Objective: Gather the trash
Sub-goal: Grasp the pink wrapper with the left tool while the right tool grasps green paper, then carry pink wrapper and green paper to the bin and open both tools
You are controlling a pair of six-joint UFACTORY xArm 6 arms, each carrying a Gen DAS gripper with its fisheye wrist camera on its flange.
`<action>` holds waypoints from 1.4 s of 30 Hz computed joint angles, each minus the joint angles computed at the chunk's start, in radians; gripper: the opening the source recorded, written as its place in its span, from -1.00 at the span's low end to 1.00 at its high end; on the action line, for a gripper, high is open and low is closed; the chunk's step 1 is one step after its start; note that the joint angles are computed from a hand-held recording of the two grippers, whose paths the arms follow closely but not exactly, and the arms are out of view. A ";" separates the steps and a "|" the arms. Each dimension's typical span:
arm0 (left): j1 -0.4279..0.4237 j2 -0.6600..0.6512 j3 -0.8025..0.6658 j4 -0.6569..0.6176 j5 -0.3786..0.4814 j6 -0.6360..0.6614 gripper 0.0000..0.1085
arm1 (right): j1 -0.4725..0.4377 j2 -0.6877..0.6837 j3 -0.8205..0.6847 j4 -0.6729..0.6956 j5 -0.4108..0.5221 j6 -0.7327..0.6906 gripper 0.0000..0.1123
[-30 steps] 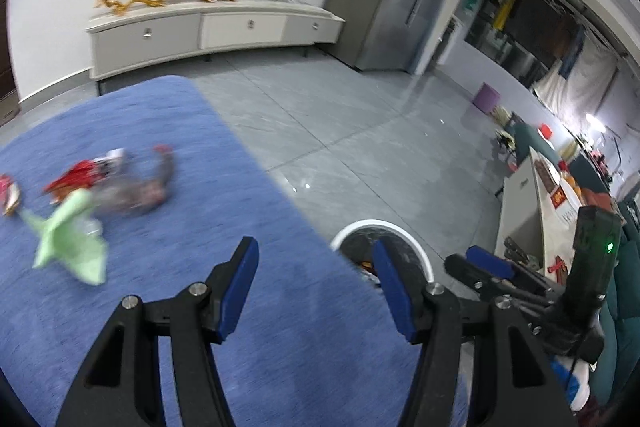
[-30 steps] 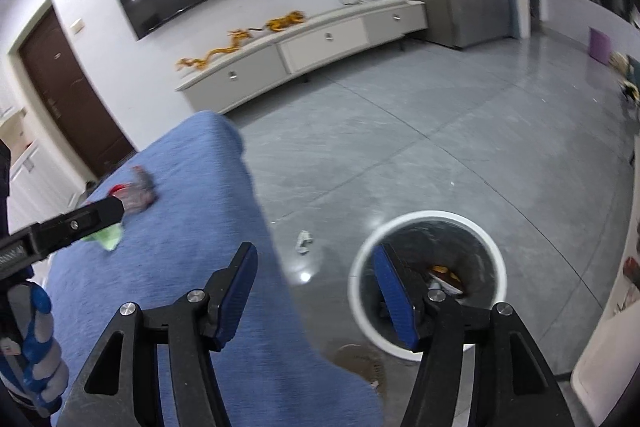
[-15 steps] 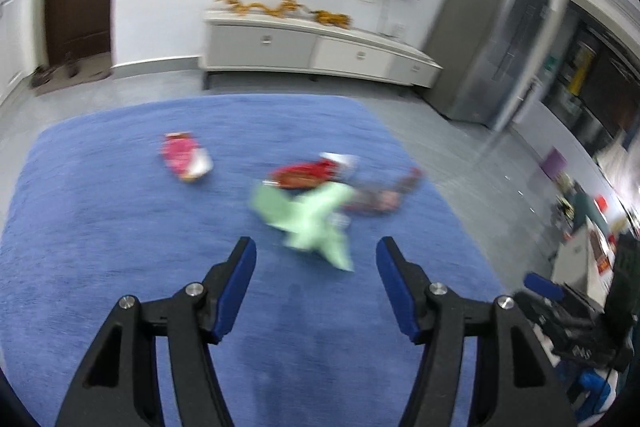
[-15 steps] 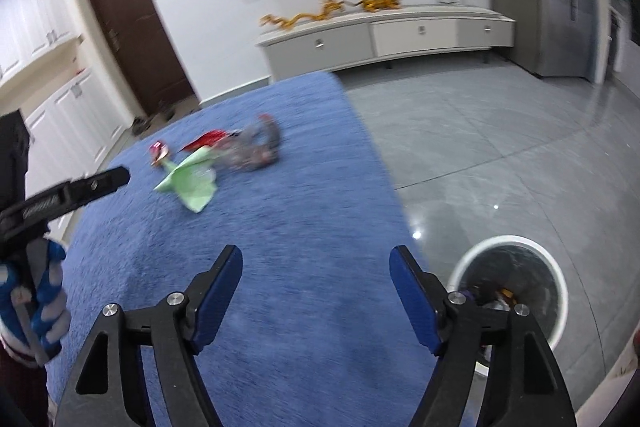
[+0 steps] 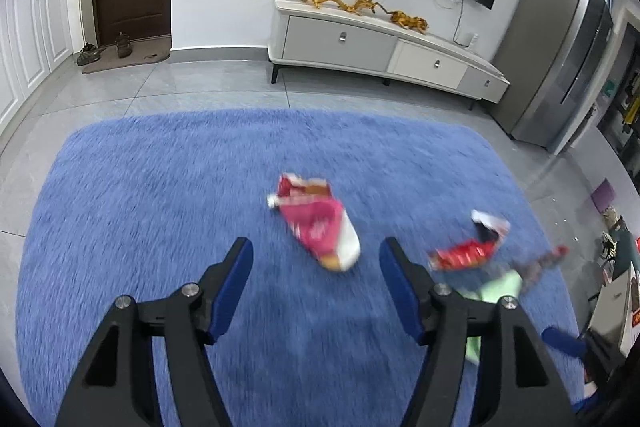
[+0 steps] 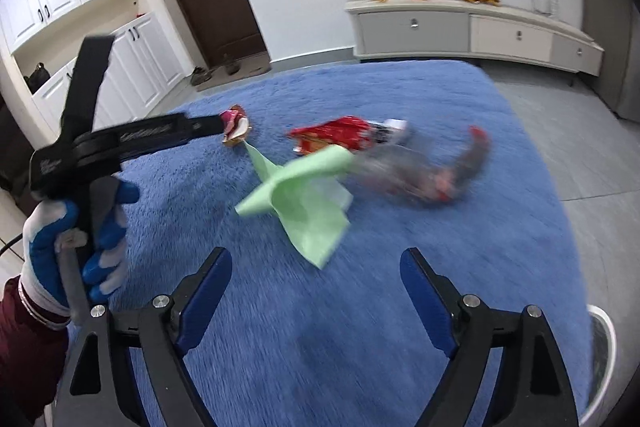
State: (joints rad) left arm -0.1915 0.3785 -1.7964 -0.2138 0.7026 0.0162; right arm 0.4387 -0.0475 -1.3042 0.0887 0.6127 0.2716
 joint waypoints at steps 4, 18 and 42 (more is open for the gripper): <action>-0.004 0.120 -0.160 0.035 0.047 -0.026 0.18 | 0.005 0.089 -0.076 0.025 -0.010 -0.027 0.52; -0.006 0.157 -0.169 0.074 0.026 -0.040 -0.30 | 0.011 0.226 -0.209 -0.057 -0.032 0.024 -0.08; 0.032 -0.356 0.460 -0.131 -0.144 0.168 -0.38 | 0.071 -0.008 0.000 -0.002 -0.112 0.025 -0.68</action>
